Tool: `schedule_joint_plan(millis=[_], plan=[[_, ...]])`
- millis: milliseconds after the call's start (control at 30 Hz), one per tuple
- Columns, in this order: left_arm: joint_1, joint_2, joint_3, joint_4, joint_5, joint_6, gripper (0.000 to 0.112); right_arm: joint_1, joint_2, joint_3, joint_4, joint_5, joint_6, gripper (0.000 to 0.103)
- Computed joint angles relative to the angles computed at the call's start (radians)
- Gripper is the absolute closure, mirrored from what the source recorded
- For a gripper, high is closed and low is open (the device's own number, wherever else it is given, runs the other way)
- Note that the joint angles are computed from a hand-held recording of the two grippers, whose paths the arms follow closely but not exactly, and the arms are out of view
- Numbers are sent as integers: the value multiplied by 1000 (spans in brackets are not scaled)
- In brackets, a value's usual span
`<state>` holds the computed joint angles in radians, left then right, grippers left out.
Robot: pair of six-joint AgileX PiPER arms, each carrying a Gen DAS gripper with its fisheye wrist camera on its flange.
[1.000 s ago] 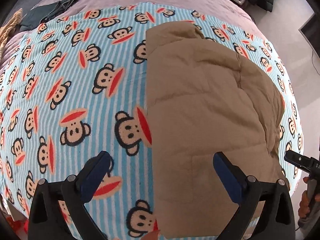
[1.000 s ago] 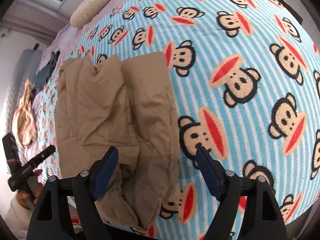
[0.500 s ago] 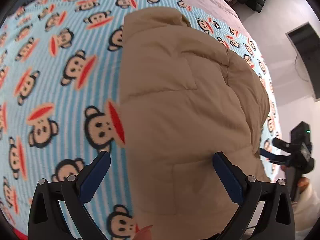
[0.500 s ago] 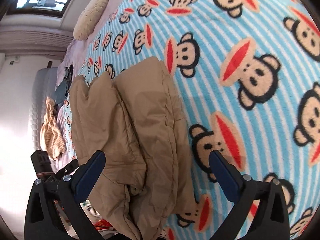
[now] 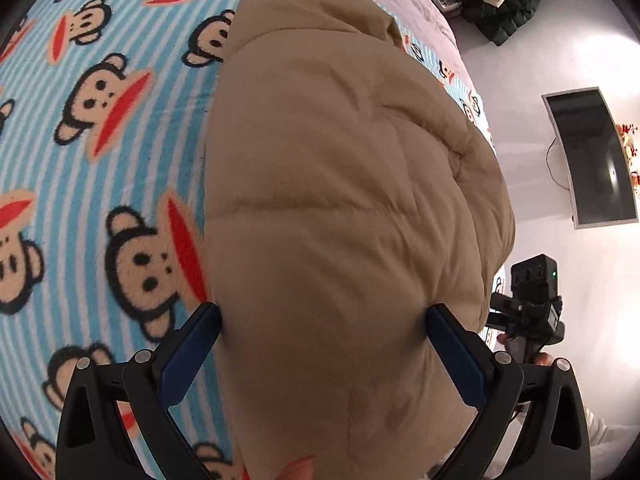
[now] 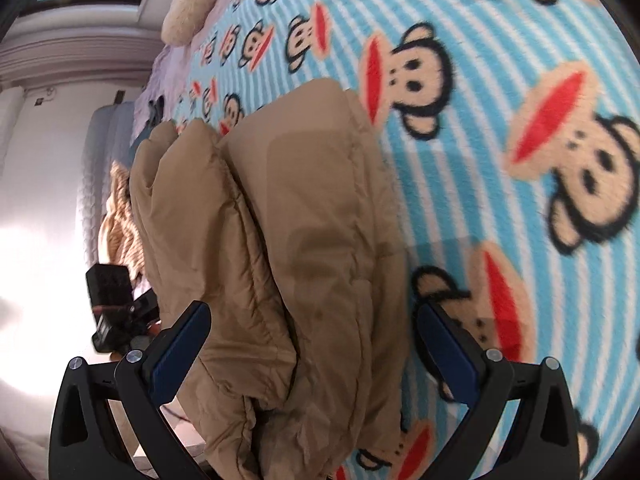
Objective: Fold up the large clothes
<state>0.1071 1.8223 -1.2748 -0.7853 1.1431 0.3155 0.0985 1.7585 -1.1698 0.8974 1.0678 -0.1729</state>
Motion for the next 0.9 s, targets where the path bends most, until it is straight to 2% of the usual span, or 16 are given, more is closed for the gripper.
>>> schedule_joint_plan(millis=[233,367,533,600,667,733,767,800,833,900], plan=[[-25,108,-63,-58,0,63,9,41,171,-99,82,12,-83,0],[-30,162,-80,-96,-14,72,9,77,239,-177,98,7,-73,0],[-67,161,-83,-80,-61,15,9,77,240,-174,92,-5,-12,0],[-95,132,-87,-45,-87,-18,14,73,231,-161,85,-3,30,1],[-120,107,-93,-15,-104,-47,26,73,224,-156,88,-5,52,10],[-131,83,-99,7,-109,-70,34,64,199,-132,104,-9,40,33],[-135,71,-105,15,-108,-81,38,63,183,-123,115,-14,31,39],[-136,61,-112,21,-104,-91,39,65,168,-118,117,-17,32,50],[-138,52,-116,25,-103,-98,41,68,156,-117,115,-18,36,57],[-144,32,-133,33,-96,-111,42,74,130,-120,113,-20,40,61]])
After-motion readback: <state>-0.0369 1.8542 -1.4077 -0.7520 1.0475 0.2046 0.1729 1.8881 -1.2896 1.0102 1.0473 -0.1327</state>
